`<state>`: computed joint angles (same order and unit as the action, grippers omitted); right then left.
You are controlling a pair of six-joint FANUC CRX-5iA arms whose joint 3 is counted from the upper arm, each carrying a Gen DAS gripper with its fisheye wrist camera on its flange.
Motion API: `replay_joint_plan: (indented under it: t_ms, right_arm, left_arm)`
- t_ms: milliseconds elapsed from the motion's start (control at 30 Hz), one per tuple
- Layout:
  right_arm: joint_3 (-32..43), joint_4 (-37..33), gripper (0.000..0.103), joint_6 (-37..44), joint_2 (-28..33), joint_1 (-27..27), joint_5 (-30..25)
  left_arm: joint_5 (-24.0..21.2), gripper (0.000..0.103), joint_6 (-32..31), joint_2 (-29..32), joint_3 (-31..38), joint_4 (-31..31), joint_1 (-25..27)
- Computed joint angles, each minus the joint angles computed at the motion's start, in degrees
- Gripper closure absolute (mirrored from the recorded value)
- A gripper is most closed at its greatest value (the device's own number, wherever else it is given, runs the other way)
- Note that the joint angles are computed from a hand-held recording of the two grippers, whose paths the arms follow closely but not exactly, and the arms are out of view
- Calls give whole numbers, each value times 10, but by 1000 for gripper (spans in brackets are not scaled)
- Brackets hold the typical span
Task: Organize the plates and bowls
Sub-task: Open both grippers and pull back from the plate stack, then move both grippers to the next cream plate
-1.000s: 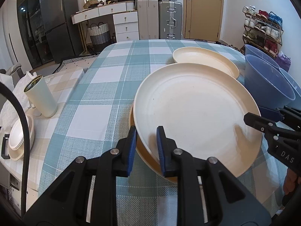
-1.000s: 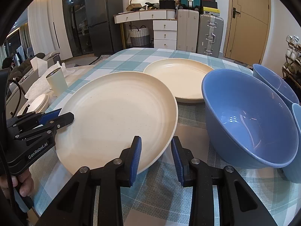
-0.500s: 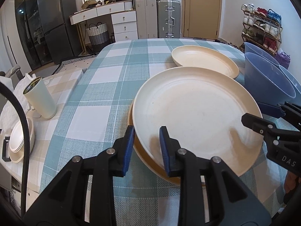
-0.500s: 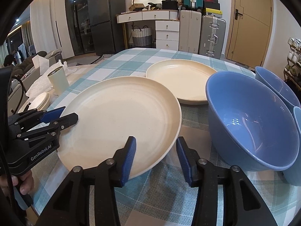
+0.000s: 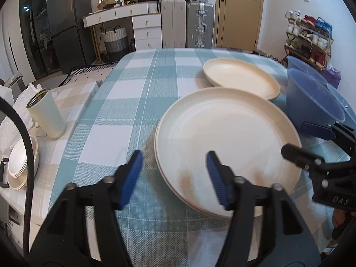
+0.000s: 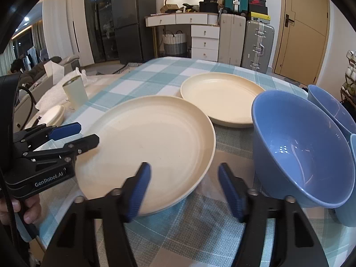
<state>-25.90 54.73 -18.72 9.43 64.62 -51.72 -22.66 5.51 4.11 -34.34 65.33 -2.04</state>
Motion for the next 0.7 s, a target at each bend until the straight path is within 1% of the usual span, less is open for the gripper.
replay_joint_plan:
  t_ms: [33,100,167,200,233,333,367,433,533,700]
  right_arm:
    - [-3,8,22,-6,-3,1,1]
    - [-3,20,20,-11,-7,3,-1]
    - [0,29,17,-6,-12,5,-6]
    - [3,35,16,-2,-13,6,-11]
    - [3,44,16,1,-16,6,-15]
    - [7,63,9,9,-27,8,-34]
    - [5,72,5,8,-34,7,-35]
    - [2,86,4,8,-48,4,-44]
    - [1,92,2,25,-74,-6,-45]
    - [5,84,1,62,-109,-26,-67]
  left_arm:
    - [-1,27,-13,-4,-3,20,-1]
    - [-13,27,-31,-11,-6,47,1]
    - [-23,23,-23,-16,0,44,7]
    - [-24,23,-23,-19,2,46,8]
    - [-25,20,-25,-24,2,49,9]
    - [-27,2,-26,-34,7,60,8]
    - [-28,2,-30,-37,10,70,6]
    - [-42,2,-11,-37,23,55,11]
    - [-49,2,20,-38,40,35,10]
    - [-75,2,108,-16,95,-29,7]
